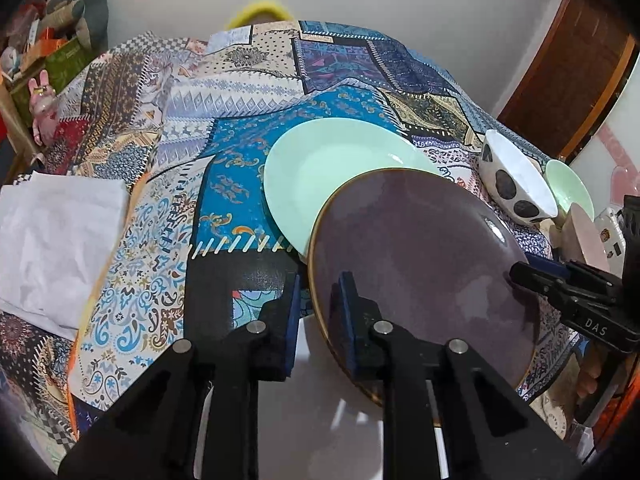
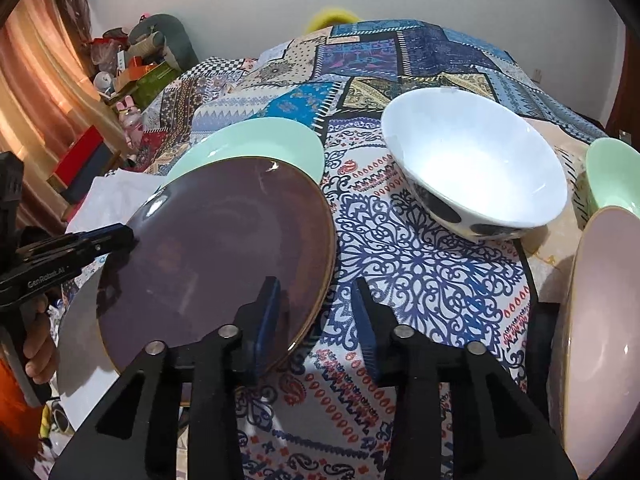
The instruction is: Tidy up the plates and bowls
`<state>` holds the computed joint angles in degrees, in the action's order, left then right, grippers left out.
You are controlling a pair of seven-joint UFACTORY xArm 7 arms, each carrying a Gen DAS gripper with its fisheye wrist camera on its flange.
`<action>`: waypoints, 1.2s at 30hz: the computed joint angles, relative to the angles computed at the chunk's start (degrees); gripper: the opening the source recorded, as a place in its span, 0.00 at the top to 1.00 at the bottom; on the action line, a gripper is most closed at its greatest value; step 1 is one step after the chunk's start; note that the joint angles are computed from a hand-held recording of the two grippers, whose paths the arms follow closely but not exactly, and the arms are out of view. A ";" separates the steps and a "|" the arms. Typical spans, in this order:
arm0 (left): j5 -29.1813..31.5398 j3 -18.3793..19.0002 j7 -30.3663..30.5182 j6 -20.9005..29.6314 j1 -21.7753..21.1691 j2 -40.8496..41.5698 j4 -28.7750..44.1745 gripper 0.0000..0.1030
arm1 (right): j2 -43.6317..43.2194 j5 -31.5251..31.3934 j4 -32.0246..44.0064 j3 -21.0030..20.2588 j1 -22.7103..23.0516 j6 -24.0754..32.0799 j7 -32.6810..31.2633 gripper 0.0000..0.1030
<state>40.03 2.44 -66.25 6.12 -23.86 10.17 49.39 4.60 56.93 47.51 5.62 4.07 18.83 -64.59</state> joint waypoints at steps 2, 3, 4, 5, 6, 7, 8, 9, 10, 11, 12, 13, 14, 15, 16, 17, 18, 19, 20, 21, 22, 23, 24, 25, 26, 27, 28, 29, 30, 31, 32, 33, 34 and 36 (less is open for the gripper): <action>-2.42 -1.06 2.22 -0.42 1.13 0.37 0.01 0.82 | 0.31 -0.59 0.19 0.08 0.08 0.27 0.26 0.73; -4.49 -1.94 4.22 -0.59 1.94 0.55 -0.07 0.82 | 0.38 -0.31 0.27 0.19 0.04 0.61 -0.02 0.73; -6.54 -2.66 6.06 -0.82 2.54 0.69 -0.18 0.82 | 0.53 -0.15 0.36 0.26 0.03 0.65 -0.28 0.73; -7.58 -2.62 7.04 -0.93 2.43 0.68 -0.28 0.82 | 0.73 -0.21 0.44 0.31 0.04 0.64 -0.29 0.73; -8.88 -2.82 8.32 -0.96 2.53 0.76 -0.28 0.82 | 0.95 -0.38 0.53 0.37 0.06 0.38 -0.22 0.73; -10.32 -3.13 9.67 -1.09 2.72 0.79 -0.39 0.82 | 1.16 -0.24 0.65 0.46 -0.01 0.36 -0.42 0.73; -11.75 -3.41 10.95 -1.26 2.77 0.81 -0.52 0.82 | 1.33 -0.21 0.74 0.55 -0.08 0.37 -0.53 0.73; -15.58 -5.78 14.63 -1.52 4.74 1.10 -0.58 0.81 | 1.47 -0.07 0.83 0.62 -0.20 0.46 -0.75 0.73; -17.11 -5.85 15.92 -1.33 4.58 1.22 -0.47 0.81 | 1.63 0.40 0.91 0.70 -0.39 0.62 -1.26 0.73; -17.81 -5.38 16.55 -0.99 3.90 1.24 -0.31 0.81 | 1.85 0.47 1.11 0.71 -0.54 0.92 -1.38 0.73; -18.19 -4.82 16.99 -0.79 3.25 1.24 -0.22 0.81 | 2.02 0.40 1.25 0.71 -0.66 1.13 -1.30 0.73; -18.30 -4.19 17.08 -0.62 2.56 1.26 -0.08 0.81 | 2.23 0.40 1.50 0.70 -0.84 1.56 -1.23 0.73; -18.39 -3.73 17.20 -0.39 2.03 1.34 0.11 0.81 | 2.38 0.26 1.68 0.70 -0.96 1.89 -0.99 0.73; -17.97 -3.01 16.90 -0.27 1.33 1.28 0.12 0.81 | 2.33 0.08 1.58 0.77 -0.96 1.84 -0.72 0.73; -16.84 -1.91 15.85 -0.05 0.23 1.22 0.22 0.81 | 2.38 -0.18 1.63 0.79 -0.96 1.75 -0.38 0.73; -15.76 -1.07 14.75 0.09 -0.58 1.15 0.24 0.81 | 2.38 -0.31 1.65 0.82 -0.97 1.76 0.18 0.73; -14.68 -0.39 13.58 0.15 -1.23 1.03 0.19 0.81 | 2.36 -0.15 1.68 0.86 -1.05 1.92 0.56 0.73; -13.54 0.23 12.20 0.12 -1.80 0.92 0.14 0.81 | 2.43 0.34 1.97 0.79 -1.32 2.77 0.91 0.73; -13.11 0.21 11.67 -0.11 -1.71 0.79 -0.08 0.81 | 2.45 0.75 2.13 0.76 -1.51 3.29 0.93 0.73; -13.01 -0.01 11.41 -0.17 -1.50 0.72 -0.16 0.81 | 2.41 1.22 2.20 0.77 -1.63 3.61 0.72 0.73; -13.01 -0.25 11.33 -0.21 -1.24 0.68 -0.23 0.81 | 2.37 2.25 2.16 0.84 -1.78 3.69 -0.17 0.73; -12.90 -0.38 11.11 -0.34 -1.13 0.61 -0.34 0.81 | 2.23 2.57 1.97 0.85 -1.70 3.52 -0.42 0.73; -12.85 -0.54 11.04 -0.35 -1.00 0.53 -0.44 0.81 | 1.83 2.77 1.72 0.83 -1.62 3.71 -0.31 0.73; -12.49 -0.54 10.82 -0.15 -1.10 0.39 -0.47 0.81 | 1.58 3.18 1.54 0.78 -1.53 3.76 -0.44 0.73; -11.65 -0.30 10.22 0.05 -1.42 0.24 -0.49 0.81 | 1.38 3.40 1.41 0.67 -1.44 3.86 -0.54 0.73; -10.98 -0.20 9.54 0.05 -1.58 0.10 -0.54 0.81 | 1.18 3.77 1.30 0.53 -1.41 4.09 -0.62 0.73; -10.24 -0.13 8.81 -0.08 -1.74 -0.19 -0.72 0.81 | 0.75 3.93 1.10 0.42 -1.29 4.52 -0.20 0.73; -9.64 -0.14 8.09 -0.22 -1.79 -0.42 -0.87 0.81 | 0.52 4.68 0.98 0.26 -1.29 4.80 -0.58 0.73; -8.88 -0.07 7.16 -0.50 -1.92 -0.74 -1.13 0.81 | 0.09 4.75 0.87 0.08 -1.17 5.36 -0.18 0.73; -8.41 -0.21 6.61 -0.58 -1.84 -0.95 -1.21 0.81 | -0.19 4.90 0.73 -0.12 -1.05 5.62 0.02 0.73; -7.94 -0.35 6.01 -0.47 -1.80 -1.17 -1.26 0.81 | -0.46 5.21 0.59 -0.32 -0.99 5.93 -0.09 0.73; -7.23 -0.46 5.35 -0.21 -1.85 -1.49 -1.29 0.81 | -0.89 5.02 0.44 -0.50 -0.84 6.46 0.41 0.73; -6.47 -0.62 4.64 -0.13 -1.82 -1.76 -1.35 0.81 | -1.19 5.08 0.23 -0.70 -0.72 6.69 0.52 0.73; -5.18 -1.14 3.30 0.42 -1.65 -2.28 -1.45 0.81 | -2.00 5.08 -0.09 -1.08 -0.49 7.54 1.20 0.73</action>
<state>34.85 1.30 -62.95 6.54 -25.51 7.88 47.94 2.60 62.01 47.42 4.54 3.59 26.37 -63.38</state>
